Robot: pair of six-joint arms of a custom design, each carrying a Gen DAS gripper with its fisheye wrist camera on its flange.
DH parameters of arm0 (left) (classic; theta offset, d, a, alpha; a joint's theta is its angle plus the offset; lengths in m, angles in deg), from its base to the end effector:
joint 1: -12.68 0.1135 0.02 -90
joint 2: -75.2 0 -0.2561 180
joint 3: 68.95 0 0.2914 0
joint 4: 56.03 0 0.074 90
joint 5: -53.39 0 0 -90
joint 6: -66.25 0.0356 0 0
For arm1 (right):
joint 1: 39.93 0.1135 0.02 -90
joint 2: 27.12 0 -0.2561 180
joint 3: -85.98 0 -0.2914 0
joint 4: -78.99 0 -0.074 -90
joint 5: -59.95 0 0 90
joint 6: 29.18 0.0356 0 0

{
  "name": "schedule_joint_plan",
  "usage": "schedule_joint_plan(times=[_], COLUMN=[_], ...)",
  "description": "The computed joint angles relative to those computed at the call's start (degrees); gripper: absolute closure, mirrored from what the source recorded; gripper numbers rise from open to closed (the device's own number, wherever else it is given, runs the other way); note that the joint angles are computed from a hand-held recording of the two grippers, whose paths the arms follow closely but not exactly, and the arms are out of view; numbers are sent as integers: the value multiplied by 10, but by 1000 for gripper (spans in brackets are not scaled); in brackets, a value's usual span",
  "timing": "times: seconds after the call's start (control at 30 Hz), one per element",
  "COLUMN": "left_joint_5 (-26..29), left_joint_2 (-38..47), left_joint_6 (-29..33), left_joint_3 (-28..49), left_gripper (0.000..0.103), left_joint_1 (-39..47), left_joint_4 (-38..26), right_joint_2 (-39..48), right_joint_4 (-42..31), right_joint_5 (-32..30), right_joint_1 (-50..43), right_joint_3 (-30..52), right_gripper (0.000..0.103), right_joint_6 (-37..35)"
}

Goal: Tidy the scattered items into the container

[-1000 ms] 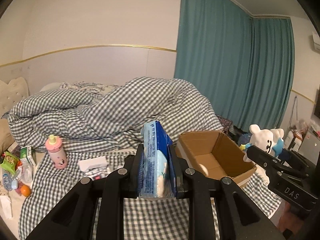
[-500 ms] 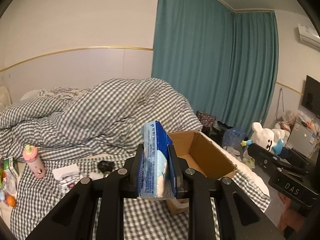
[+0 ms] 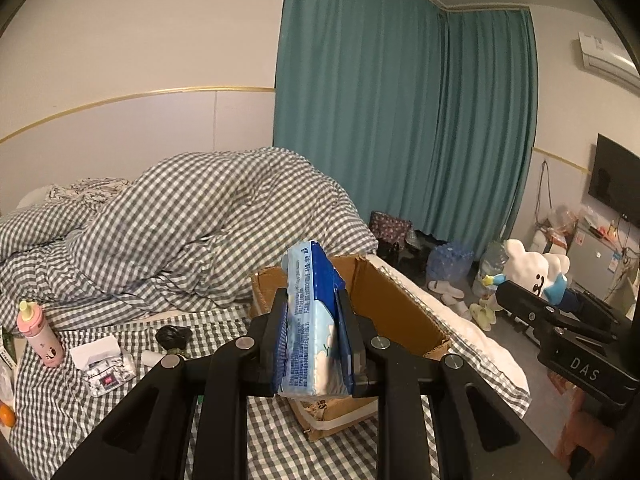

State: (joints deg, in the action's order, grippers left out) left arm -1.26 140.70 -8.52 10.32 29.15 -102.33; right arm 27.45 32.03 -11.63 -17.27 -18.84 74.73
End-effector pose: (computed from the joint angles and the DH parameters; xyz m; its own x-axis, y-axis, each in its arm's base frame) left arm 0.2779 0.0607 0.3605 -0.4354 0.0947 -0.8952 0.3637 0.9282 -0.0787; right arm 0.2266 0.0824 0.3769 -0.4226 0.0707 -0.9035 -0.0027 0.9968 0.0793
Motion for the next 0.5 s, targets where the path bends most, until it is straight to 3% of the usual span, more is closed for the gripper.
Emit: schedule_joint_plan(times=[0.5], left_joint_5=[-63], left_joint_2=[88], left_joint_6=[-17], left_joint_3=[17], left_gripper=[81], left_joint_1=[-67], left_joint_4=[44], right_joint_2=[91], right_joint_4=[59], right_joint_5=[-71], right_joint_1=[-68], right_joint_3=[-2], right_gripper=[38], right_joint_6=[-16])
